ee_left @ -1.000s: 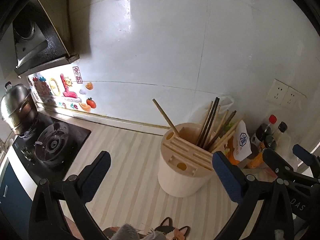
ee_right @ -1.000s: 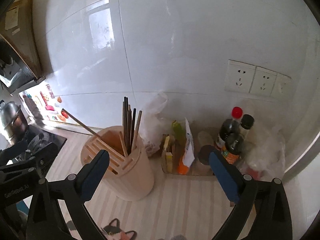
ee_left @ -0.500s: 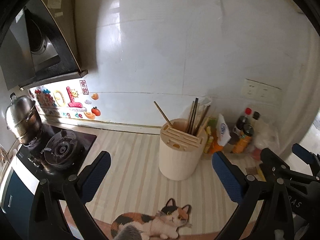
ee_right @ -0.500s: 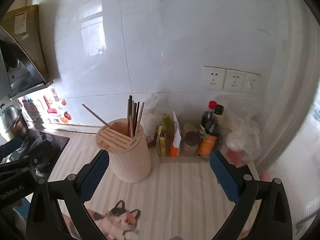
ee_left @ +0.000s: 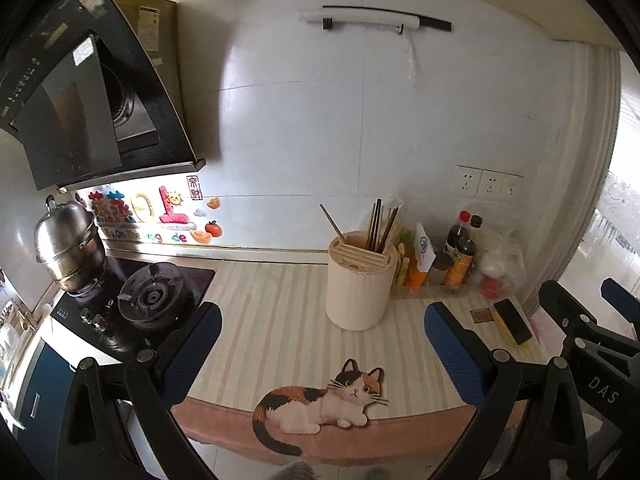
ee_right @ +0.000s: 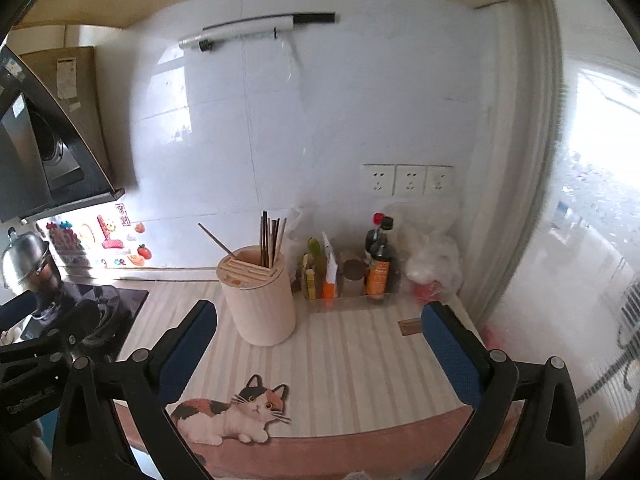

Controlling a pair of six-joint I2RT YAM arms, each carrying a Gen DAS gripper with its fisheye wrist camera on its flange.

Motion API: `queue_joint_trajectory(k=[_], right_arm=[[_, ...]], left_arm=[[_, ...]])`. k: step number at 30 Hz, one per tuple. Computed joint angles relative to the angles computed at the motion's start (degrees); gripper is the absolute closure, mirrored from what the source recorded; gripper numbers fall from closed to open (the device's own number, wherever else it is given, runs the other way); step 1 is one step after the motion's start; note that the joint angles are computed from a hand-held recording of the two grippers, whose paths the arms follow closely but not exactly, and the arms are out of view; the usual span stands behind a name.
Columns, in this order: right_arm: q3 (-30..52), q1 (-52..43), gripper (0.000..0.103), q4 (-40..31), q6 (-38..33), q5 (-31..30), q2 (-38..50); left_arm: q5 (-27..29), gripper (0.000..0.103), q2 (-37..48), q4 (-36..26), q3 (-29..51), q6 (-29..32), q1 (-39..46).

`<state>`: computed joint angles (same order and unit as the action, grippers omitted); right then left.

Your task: Organize utensils

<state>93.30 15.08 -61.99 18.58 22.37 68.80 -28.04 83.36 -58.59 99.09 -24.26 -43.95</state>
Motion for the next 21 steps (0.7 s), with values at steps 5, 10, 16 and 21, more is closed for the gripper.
queue_joint_trajectory(k=[5, 10, 16, 21], right_arm=[[2.9, 2.8, 0.0, -4.2, 0.8, 2.6, -2.3], [5.9, 2.3, 0.0, -5.7, -0.9, 1.6, -2.1], [9.1, -1.6, 0.0, -6.6, -3.7, -2.7, 0.6], [9.7, -2.8, 0.0, -6.4, -4.2, -4.2, 1.5]], left_arm=[[-3.1, 0.0, -1.5, -2.2, 0.3, -2.4, -2.7], [-6.5, 0.0, -0.5, -5.2, 2.6, -5.2, -4.2], [-6.7, 0.0, 1.5, -9.4, 5.5, -6.5, -4.1], [-6.0, 0.0, 2.5, -11.1, 6.7, -7.3, -4.1]])
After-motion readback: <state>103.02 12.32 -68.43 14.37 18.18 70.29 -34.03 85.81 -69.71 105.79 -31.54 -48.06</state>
